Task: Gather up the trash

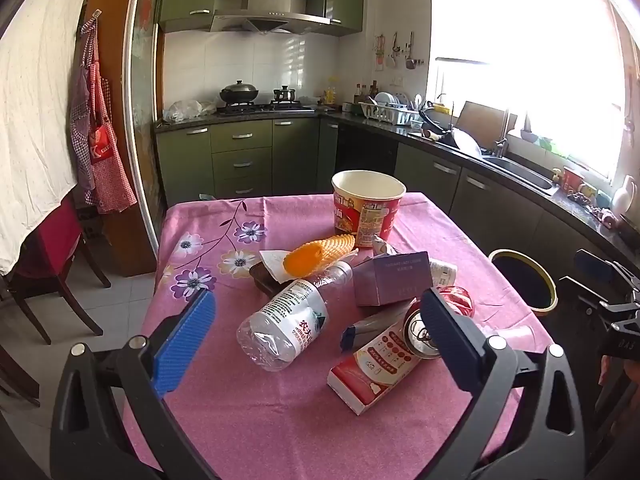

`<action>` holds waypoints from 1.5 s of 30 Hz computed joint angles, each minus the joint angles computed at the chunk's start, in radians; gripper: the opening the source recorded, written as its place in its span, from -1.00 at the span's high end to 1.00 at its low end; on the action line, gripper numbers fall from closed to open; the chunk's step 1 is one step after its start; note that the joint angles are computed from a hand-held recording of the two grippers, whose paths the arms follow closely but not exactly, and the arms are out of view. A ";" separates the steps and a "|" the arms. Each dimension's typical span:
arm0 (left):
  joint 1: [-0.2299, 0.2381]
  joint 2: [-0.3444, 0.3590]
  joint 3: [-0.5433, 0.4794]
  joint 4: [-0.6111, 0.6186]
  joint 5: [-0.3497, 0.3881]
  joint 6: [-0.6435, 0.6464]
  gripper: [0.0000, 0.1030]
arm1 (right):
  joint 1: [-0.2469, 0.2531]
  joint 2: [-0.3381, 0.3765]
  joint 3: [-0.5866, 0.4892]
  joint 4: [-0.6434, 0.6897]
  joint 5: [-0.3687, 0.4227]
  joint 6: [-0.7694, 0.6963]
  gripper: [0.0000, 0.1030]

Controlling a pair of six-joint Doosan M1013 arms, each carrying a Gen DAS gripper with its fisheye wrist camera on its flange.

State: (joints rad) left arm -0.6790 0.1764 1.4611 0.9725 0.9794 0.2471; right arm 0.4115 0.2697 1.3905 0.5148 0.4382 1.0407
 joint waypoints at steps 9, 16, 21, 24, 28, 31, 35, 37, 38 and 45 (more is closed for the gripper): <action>-0.002 0.012 -0.017 -0.015 0.011 0.028 -0.88 | -0.003 0.002 -0.004 0.000 0.009 0.006 -0.92; 0.002 0.005 -0.007 -0.056 -0.027 0.045 -0.88 | -0.007 0.002 -0.005 0.009 0.012 0.001 -0.92; 0.023 -0.005 0.000 -0.060 -0.037 0.062 -0.88 | -0.006 0.003 -0.002 0.013 0.007 0.000 -0.92; 0.022 0.000 -0.002 -0.056 -0.036 0.061 -0.88 | -0.006 0.004 -0.004 0.015 0.009 -0.002 -0.92; 0.025 0.004 -0.004 -0.058 -0.043 0.067 -0.88 | -0.007 0.002 -0.003 0.013 0.008 0.002 -0.92; 0.027 0.009 -0.004 -0.057 -0.049 0.069 -0.88 | -0.008 0.003 -0.004 0.018 0.010 -0.003 -0.92; 0.022 0.011 -0.003 -0.054 -0.049 0.067 -0.88 | -0.009 0.002 -0.003 0.018 0.011 0.000 -0.92; 0.022 0.012 -0.003 -0.054 -0.049 0.066 -0.88 | -0.009 0.001 -0.003 0.018 0.011 0.001 -0.92; 0.021 0.011 -0.002 -0.051 -0.050 0.066 -0.88 | -0.009 0.001 -0.003 0.017 0.011 0.002 -0.92; 0.023 0.010 -0.001 -0.054 -0.055 0.065 -0.88 | -0.009 0.002 -0.002 0.019 0.010 0.002 -0.92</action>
State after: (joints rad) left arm -0.6561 0.1866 1.4604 0.9182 0.9244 0.3120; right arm 0.4022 0.2712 1.3884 0.5335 0.4483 1.0424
